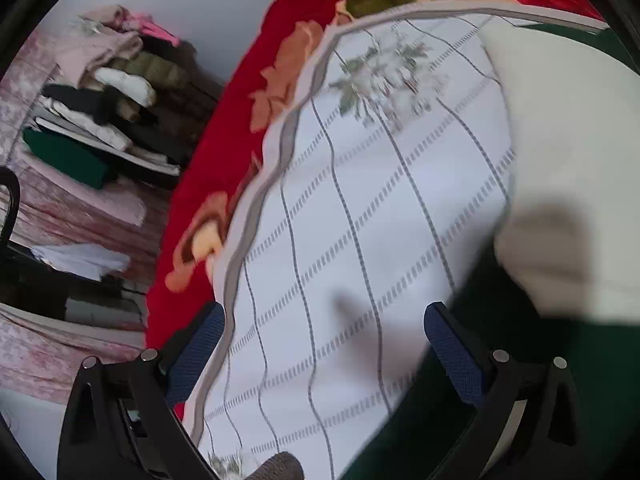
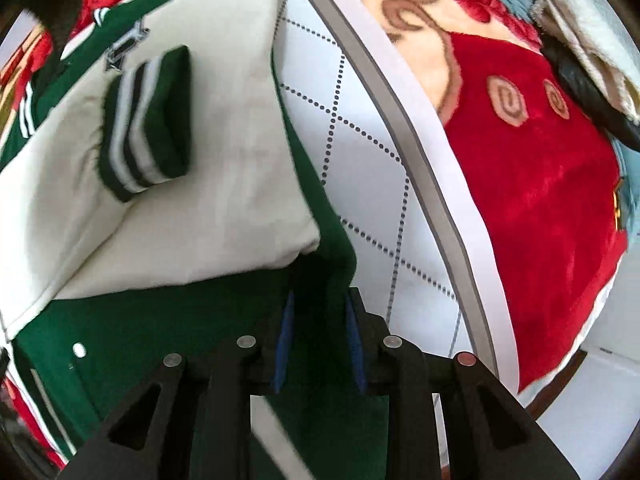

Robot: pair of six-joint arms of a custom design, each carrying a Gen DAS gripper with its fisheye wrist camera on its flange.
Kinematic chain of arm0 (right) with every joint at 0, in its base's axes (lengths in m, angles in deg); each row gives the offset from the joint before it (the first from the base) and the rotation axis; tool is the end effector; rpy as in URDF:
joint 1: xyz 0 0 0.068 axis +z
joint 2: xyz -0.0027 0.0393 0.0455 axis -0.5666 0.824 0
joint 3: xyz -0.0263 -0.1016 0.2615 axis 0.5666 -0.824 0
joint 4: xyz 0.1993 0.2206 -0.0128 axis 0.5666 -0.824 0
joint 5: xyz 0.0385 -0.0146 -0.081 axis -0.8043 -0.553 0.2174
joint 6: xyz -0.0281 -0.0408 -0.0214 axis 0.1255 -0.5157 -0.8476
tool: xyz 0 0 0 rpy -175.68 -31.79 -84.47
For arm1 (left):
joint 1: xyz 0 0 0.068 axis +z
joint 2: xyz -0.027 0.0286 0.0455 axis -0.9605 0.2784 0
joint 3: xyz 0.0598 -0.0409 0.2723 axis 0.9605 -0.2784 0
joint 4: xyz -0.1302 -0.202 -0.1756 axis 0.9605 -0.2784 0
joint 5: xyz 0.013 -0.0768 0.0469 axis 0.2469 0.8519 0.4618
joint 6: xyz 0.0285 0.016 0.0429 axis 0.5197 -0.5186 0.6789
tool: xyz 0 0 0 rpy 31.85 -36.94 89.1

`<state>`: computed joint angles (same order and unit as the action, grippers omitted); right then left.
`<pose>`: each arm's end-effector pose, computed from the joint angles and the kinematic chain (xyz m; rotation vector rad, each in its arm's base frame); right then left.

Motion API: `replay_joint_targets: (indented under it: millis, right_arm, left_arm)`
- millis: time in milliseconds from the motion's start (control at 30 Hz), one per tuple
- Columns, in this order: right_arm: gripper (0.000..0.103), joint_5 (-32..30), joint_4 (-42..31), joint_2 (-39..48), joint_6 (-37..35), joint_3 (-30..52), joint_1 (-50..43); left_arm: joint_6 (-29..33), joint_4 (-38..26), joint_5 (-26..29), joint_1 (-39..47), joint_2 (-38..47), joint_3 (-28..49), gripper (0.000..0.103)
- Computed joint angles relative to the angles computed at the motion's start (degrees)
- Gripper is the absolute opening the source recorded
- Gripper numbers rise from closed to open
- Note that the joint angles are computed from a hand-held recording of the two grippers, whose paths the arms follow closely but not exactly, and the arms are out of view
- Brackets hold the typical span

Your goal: Fold large clothes

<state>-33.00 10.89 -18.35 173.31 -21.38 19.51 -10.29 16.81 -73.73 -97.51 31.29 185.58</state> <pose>0.0815 0.1159 0.1995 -1.5493 -2.6556 0.1168 0.4282 -0.1661 0.3181 0.5428 2.5907 0.7226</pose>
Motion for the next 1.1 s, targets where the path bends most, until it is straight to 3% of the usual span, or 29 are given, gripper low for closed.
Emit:
replay_joint_targets:
  millis: [67,200,300,400,433,500,600,733,833,967,1033,1100]
  right_arm:
    - [0.029,0.1,0.1,1.0,1.9,2.4,1.2]
    - [0.029,-0.3,1.7,6.0,1.8,6.6,2.8]
    - [0.029,-1.9,4.1,7.9,2.2,6.3,2.3]
    - [0.029,-2.0,4.6,8.0,3.4,6.1,2.7]
    - [0.029,-1.9,4.3,5.8,0.9,3.3,0.2]
    - [0.029,-1.9,4.3,5.1,1.0,3.4,0.1]
    - [0.029,-1.6,4.5,3.2,1.5,2.8,-0.2]
    - [0.029,-1.4,3.9,1.3,2.6,2.8,0.1]
    - [0.029,-2.2,3.6,-1.5,4.7,1.0,1.9]
    - [0.029,-1.0,3.2,-0.7,2.2,2.2,0.5]
    - [0.029,-1.2,0.8,-0.4,-0.5,4.8,-2.3]
    - [0.029,-1.5,2.2,-2.2,1.5,2.7,-1.3]
  left_arm:
    - [0.8,-0.8,3.2,0.1,-0.2,-0.3,0.103]
    - [2.9,2.5,-1.3,-0.9,3.5,-1.4,0.103]
    - [1.7,3.5,-5.2,0.2,8.4,3.5,0.103]
    - [-0.6,0.4,-4.2,2.5,14.6,12.9,0.103]
    - [-0.7,-1.2,-3.5,2.8,15.7,15.3,0.103]
    - [0.1,-1.3,-0.3,3.2,14.2,15.5,0.103]
    - [3.4,3.0,7.1,3.0,5.7,7.2,0.103]
    - [4.3,-2.1,21.9,4.7,4.0,6.3,0.100]
    - [5.5,-0.3,21.0,4.4,4.9,3.5,0.100]
    - [7.4,1.2,20.4,4.1,6.4,4.3,0.099]
    - [9.4,-1.7,24.3,4.6,6.8,6.9,0.087]
    - [11.7,-4.3,28.3,5.5,6.6,8.4,0.087]
